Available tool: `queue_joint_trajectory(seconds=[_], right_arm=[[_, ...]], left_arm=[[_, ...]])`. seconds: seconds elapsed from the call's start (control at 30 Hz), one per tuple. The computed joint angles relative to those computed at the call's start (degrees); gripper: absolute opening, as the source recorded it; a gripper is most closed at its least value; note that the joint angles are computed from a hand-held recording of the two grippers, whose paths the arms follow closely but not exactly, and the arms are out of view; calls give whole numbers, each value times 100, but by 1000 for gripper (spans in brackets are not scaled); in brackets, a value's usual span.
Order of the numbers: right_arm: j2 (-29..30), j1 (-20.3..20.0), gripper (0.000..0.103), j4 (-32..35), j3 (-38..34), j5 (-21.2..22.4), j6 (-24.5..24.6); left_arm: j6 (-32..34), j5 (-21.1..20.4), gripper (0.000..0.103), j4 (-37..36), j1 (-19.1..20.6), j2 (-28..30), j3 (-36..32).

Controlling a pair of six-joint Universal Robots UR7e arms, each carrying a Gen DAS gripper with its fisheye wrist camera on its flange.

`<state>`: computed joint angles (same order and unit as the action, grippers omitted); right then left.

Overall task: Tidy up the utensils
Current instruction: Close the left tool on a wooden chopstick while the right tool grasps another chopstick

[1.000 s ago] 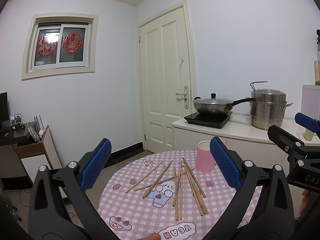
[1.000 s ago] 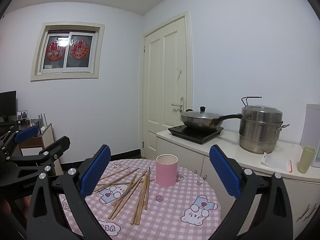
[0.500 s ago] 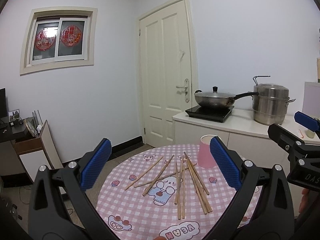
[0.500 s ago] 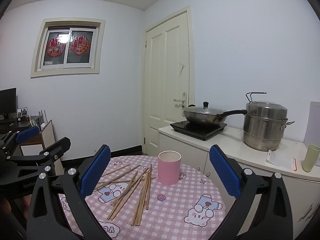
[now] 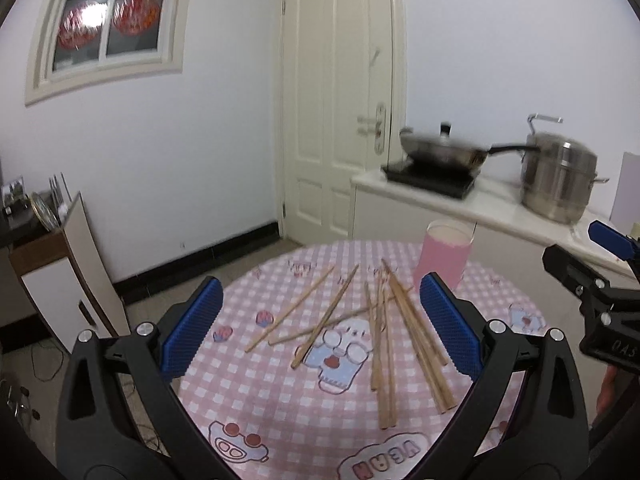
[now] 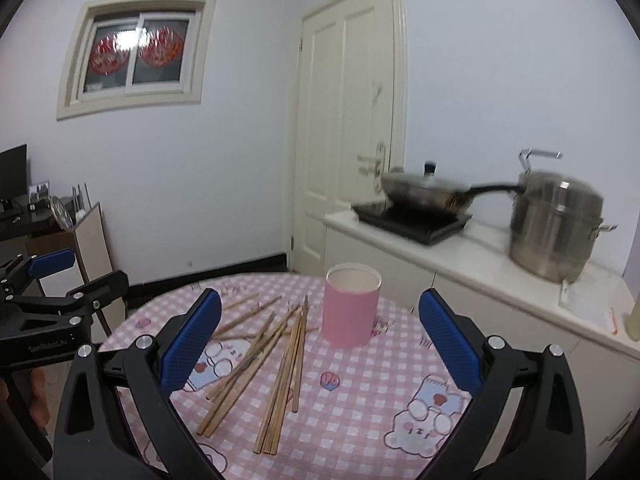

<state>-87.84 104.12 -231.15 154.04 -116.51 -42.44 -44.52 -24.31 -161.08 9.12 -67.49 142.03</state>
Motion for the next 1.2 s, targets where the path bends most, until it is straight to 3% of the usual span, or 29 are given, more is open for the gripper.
queue_joint_trajectory(seconds=[0.3, 0.37, 0.43, 0.57, 0.7, 0.93, 1.07, 1.2], right_arm=[[754, -681, 95, 619, -538, -70, 149], [913, -796, 94, 762, -655, -3, 213], [1012, -901, 86, 984, -776, 16, 257], [1264, -1047, 69, 1294, -1017, -82, 329], [1448, -1222, 55, 1576, -1236, -78, 400], [1658, -1309, 54, 1785, -1484, -126, 407], [1687, -1387, 54, 1914, -1566, -147, 423], [1630, -1492, 48, 2173, -1611, -113, 536]], left_arm=[[1276, -983, 97, -1176, 1251, 632, -326], [1631, -1213, 92, -1414, 1530, 814, -498], [1921, -1430, 83, -1569, 1792, 1022, -708], [2338, -1990, 76, -1569, 2282, 1329, -1164], [2818, -2011, 61, -1191, 2517, 1784, -1751], [3234, -2084, 38, -401, 2973, 2319, -2633], [3165, -2026, 34, 33, 3089, 2481, -2906], [3287, -2183, 11, 40, 3134, 2513, -2962]])
